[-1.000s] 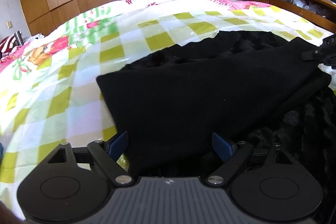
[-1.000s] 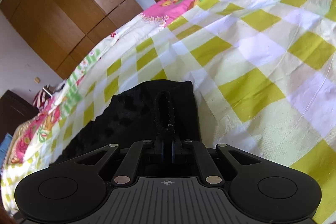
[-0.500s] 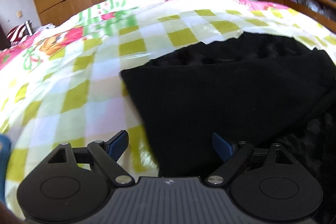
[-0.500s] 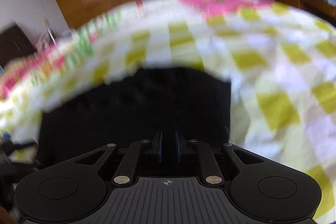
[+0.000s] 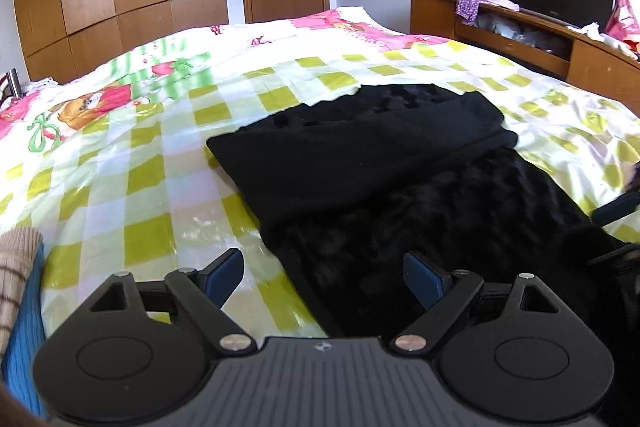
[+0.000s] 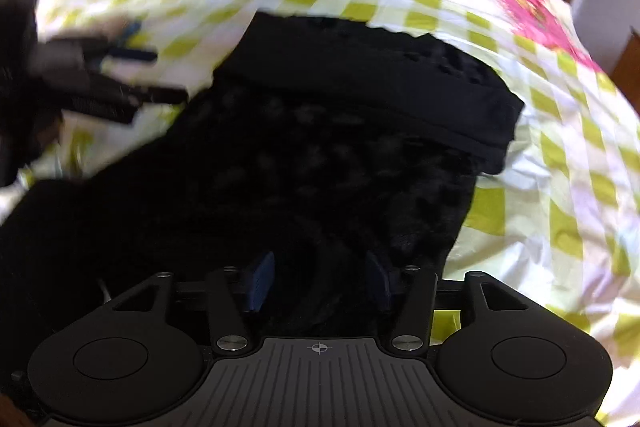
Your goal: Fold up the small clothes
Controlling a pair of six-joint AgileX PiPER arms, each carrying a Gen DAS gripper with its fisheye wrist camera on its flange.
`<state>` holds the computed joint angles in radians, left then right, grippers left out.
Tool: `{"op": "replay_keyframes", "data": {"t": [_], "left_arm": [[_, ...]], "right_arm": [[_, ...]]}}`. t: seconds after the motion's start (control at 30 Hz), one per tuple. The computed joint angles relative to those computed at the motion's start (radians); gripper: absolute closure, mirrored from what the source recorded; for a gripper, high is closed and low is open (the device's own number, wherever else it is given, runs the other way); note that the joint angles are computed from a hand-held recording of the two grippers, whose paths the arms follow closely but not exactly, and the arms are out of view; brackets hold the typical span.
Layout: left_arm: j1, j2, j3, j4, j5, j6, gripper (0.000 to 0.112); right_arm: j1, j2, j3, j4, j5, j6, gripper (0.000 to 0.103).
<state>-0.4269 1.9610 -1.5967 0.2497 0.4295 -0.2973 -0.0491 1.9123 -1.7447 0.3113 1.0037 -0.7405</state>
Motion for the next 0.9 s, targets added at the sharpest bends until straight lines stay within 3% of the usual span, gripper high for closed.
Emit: {"op": "replay_keyframes", "data": {"t": [0.1,0.13,0.23,0.43,0.57,0.73,0.9], "left_arm": [[-0.032,-0.035,0.043,0.069,0.007,-0.103,0.013],[-0.048,-0.044,0.050,0.104,0.020,-0.156,0.013],[-0.099,-0.069,0.063,0.161,0.073,-0.267,0.013],[-0.200,-0.058,0.031,0.085,0.271,-0.228,0.013],[-0.258,-0.043,-0.009,0.062,0.416,-0.232,0.013],[-0.285,-0.098,0.054,0.004,0.417,-0.356,0.013],[-0.443,-0.105,0.071,0.288,0.499,-0.434,0.013]], "right_arm": [[0.065,0.008,0.055,-0.111,-0.069,0.129,0.054],[0.073,0.014,0.068,-0.146,-0.090,0.183,0.059],[0.047,-0.006,0.105,-0.221,-0.101,0.270,0.100],[-0.183,-0.126,0.204,-0.180,0.009,0.183,0.101],[-0.250,-0.146,0.293,-0.069,-0.054,0.074,0.101],[-0.272,-0.167,0.338,0.040,-0.062,-0.114,0.101],[-0.318,-0.173,0.321,0.145,-0.023,-0.139,0.101]]}}
